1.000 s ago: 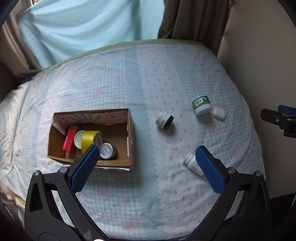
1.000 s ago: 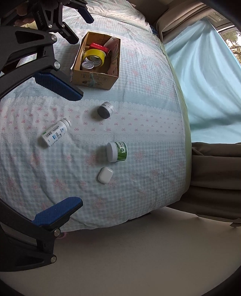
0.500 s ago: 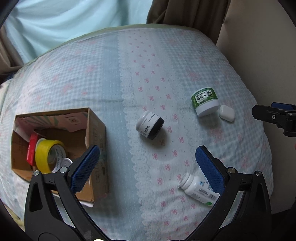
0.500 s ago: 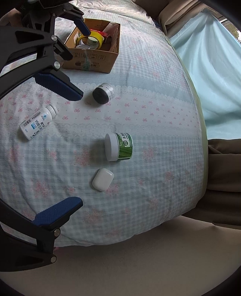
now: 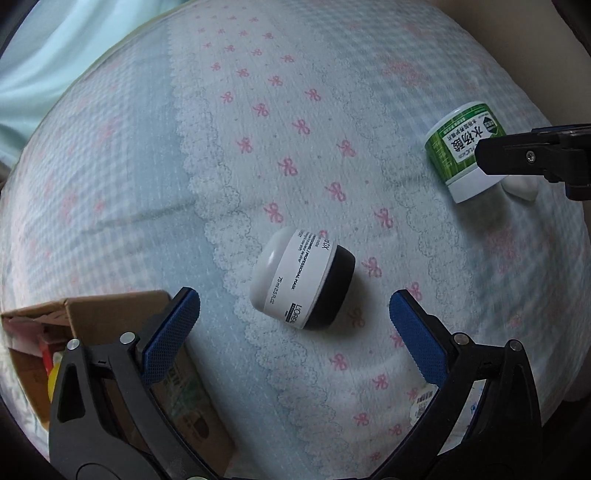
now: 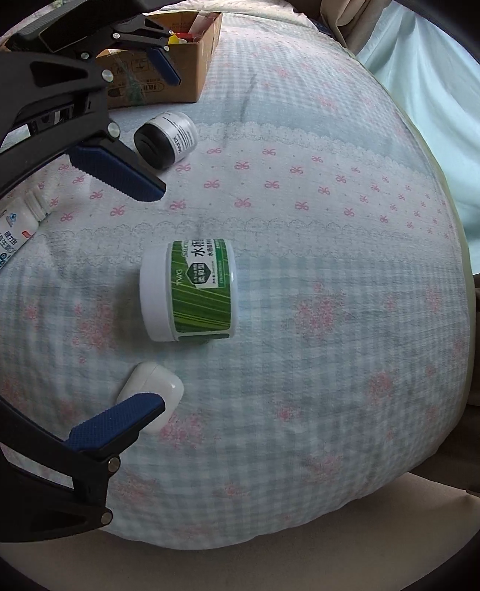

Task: Organize rigid objects
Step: 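Grasp the white-and-black jar with the left tool while the right tool grasps the green-labelled jar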

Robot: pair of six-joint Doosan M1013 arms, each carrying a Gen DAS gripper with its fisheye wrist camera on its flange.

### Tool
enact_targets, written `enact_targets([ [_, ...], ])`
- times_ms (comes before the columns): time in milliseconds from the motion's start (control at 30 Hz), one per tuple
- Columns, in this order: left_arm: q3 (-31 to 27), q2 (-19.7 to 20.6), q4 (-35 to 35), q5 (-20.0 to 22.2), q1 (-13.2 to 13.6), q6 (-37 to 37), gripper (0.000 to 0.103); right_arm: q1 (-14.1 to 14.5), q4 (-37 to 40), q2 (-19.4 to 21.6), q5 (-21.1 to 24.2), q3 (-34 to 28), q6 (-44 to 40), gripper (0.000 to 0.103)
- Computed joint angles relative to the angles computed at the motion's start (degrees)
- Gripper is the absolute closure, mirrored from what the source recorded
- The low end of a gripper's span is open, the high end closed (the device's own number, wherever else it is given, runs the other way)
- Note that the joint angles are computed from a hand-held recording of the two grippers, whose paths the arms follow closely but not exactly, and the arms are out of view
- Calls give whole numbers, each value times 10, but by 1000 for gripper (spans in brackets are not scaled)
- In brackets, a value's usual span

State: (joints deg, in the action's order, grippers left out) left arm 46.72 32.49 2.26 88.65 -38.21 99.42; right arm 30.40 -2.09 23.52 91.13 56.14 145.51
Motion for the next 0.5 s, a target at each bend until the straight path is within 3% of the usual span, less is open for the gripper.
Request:
enact_targets([
  [167, -11, 18, -5, 10, 0, 15, 14, -15, 32, 7, -21, 14, -8, 0],
  [233, -17, 25, -11, 18, 1, 24, 27, -19, 38, 9, -23, 15, -12, 2],
  [333, -31, 36, -29, 39, 5, 30, 47, -23, 49, 12, -21, 17, -11, 18],
  [400, -34, 39, -43, 42, 9, 21, 48, -28, 69, 8, -40, 27, -7, 34],
  [500, -39, 42, -74, 45, 20, 3, 49, -27, 68, 12, -37, 22, -1, 35],
])
